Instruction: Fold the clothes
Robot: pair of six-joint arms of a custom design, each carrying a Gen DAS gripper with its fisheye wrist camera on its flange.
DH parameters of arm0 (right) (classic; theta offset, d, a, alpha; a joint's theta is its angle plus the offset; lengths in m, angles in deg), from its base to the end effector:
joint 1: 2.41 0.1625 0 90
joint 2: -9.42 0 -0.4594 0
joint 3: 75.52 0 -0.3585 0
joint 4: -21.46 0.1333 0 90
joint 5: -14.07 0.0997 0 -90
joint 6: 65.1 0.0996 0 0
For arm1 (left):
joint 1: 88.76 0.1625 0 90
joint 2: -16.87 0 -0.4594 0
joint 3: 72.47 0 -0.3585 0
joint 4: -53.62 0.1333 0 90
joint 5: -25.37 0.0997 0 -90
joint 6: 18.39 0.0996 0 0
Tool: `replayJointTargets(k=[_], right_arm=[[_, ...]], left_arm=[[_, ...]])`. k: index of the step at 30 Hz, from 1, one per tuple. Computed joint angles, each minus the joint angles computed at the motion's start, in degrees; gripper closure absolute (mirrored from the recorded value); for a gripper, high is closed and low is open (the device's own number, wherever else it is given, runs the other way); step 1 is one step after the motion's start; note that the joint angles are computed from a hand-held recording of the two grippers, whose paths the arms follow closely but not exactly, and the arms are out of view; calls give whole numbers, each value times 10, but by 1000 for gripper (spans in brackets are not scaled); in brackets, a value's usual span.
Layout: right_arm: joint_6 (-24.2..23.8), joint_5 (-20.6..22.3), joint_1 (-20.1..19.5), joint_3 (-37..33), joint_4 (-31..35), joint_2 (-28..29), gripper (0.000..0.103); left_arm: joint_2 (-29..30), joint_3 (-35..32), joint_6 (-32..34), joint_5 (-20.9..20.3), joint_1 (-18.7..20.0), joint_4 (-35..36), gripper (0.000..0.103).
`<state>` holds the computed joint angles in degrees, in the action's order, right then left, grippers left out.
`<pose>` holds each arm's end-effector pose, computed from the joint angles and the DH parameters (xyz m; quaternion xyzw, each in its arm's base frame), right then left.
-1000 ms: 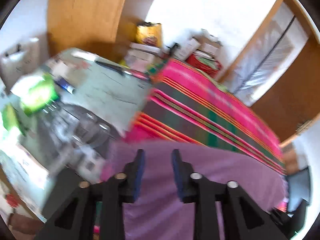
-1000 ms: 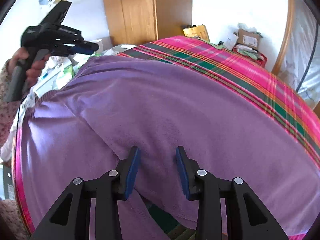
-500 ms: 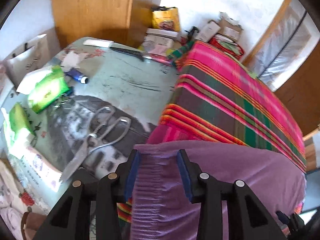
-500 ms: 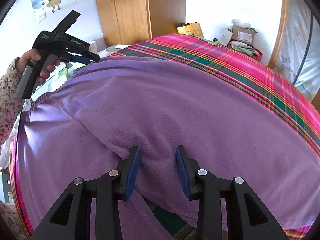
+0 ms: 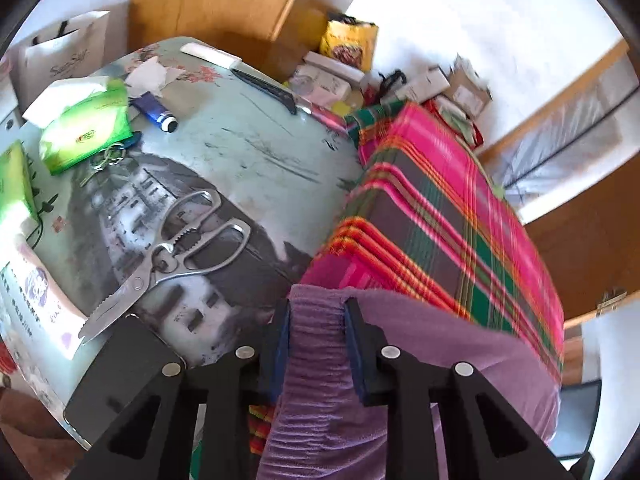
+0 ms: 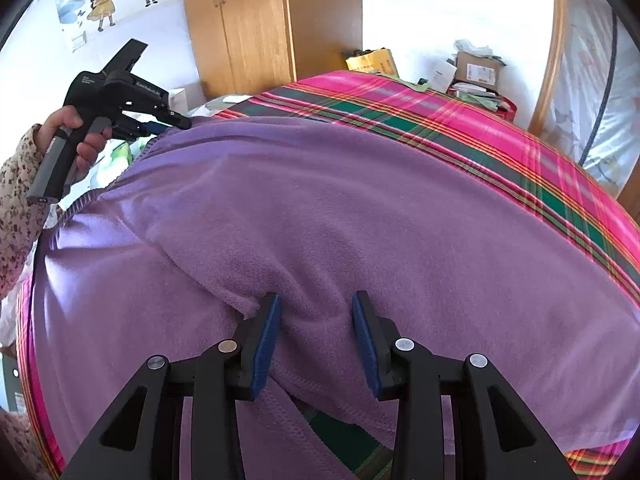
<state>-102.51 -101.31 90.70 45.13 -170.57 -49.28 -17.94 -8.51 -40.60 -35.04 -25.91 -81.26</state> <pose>0.1199 -0.5358 0.2340 0.2467 -0.8859 0.2586 0.2958 -0.2071 -0.8038 0.1938 0.0064 0.9584 -0.2258 0.1746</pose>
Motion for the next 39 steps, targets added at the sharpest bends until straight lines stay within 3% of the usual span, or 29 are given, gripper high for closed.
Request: replayJointTargets(k=[4, 8, 11, 15, 21, 25, 27, 39], right_arm=[[0, -2, 0, -1, 2, 1, 65], [-3, -2, 0, -2, 6, 0, 65], [-4, -2, 1, -7, 23, -4, 65], [-4, 27, -7, -13, 47, -19, 65], [-26, 27, -8, -39, 24, -19, 65], [-73, 3, -4, -84, 19, 7, 65], [-90, -1, -5, -108, 28, 18, 65], [-107, 5, -18, -212, 123, 60, 64]], left_arm=[[-3, 20, 22, 25, -7, -52, 77], [10, 0, 12, 35, -2, -10, 77], [7, 6, 11, 31, -2, -19, 75], [3, 8, 23, 52, -12, -9, 74], [-3, 49, 123, 132, -39, -93, 74], [0, 61, 215, 142, -52, -123, 74], [5, 52, 250, 130, -56, -104, 74], [41, 18, 415, 123, -75, -51, 73]])
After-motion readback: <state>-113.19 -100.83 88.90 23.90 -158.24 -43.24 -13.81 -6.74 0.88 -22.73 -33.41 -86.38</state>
